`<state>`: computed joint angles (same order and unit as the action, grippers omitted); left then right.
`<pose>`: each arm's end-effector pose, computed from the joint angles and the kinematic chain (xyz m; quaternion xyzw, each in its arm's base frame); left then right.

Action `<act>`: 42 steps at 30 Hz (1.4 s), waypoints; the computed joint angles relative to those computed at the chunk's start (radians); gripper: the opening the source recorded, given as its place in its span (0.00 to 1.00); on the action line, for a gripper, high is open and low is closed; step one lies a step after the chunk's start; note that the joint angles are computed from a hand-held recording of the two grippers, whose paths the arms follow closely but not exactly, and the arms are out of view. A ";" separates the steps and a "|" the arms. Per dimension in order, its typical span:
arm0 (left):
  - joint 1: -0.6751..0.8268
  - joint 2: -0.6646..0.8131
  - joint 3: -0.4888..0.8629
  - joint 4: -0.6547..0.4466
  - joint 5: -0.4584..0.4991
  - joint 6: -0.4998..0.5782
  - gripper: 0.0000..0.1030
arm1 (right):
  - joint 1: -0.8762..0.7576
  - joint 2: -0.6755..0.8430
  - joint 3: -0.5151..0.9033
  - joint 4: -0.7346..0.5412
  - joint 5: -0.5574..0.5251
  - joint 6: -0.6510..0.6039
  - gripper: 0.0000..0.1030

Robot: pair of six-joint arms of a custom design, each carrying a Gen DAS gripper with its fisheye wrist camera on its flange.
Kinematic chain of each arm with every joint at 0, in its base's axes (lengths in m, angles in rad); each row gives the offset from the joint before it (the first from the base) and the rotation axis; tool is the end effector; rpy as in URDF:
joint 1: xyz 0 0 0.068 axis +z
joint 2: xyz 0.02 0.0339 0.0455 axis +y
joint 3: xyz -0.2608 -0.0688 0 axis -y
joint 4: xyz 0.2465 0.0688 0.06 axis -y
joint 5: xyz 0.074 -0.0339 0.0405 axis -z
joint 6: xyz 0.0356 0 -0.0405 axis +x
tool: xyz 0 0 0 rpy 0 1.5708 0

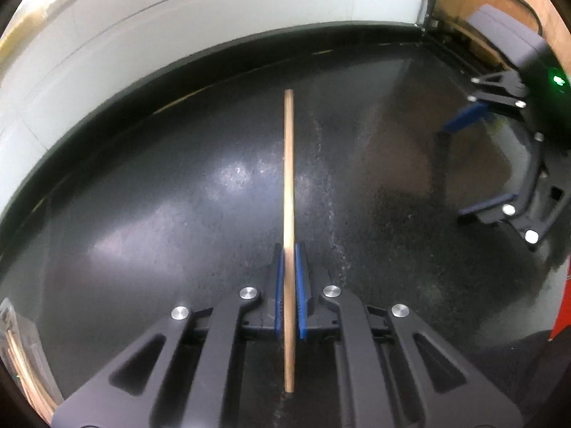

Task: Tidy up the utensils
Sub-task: 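Close the left tool on one end of the last chopstick, then grasp the chopstick's other end with the right tool while the left tool holds it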

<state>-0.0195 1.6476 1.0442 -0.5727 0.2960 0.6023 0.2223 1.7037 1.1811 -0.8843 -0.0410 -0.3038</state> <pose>0.3183 -0.0166 0.1833 0.3242 0.9145 -0.0828 0.2273 0.3079 0.0711 0.1929 -0.2607 0.9617 0.0171 0.0826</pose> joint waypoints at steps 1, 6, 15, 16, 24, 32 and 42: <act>0.002 0.011 0.016 -0.015 0.005 0.029 0.05 | -0.002 0.020 0.024 -0.003 -0.008 -0.002 0.94; 0.025 0.093 0.142 -0.169 0.043 0.160 0.05 | 0.031 0.015 0.039 0.023 -0.005 -0.043 0.93; 0.075 0.295 0.422 -0.514 0.113 0.567 0.05 | 0.034 0.144 0.248 -0.072 -0.035 -0.202 0.93; 0.081 0.332 0.474 -0.578 0.115 0.632 0.05 | 0.030 0.179 0.298 -0.113 -0.048 -0.229 0.93; 0.083 0.471 0.676 -0.751 0.095 0.826 0.05 | 0.083 0.272 0.503 -0.253 -0.078 -0.317 0.56; 0.087 0.474 0.674 -0.743 0.089 0.869 0.06 | 0.160 0.235 0.511 -0.329 -0.058 -0.361 0.13; 0.114 0.299 0.487 -0.677 0.072 0.963 0.06 | 0.284 0.162 0.522 -0.413 0.000 -0.360 0.08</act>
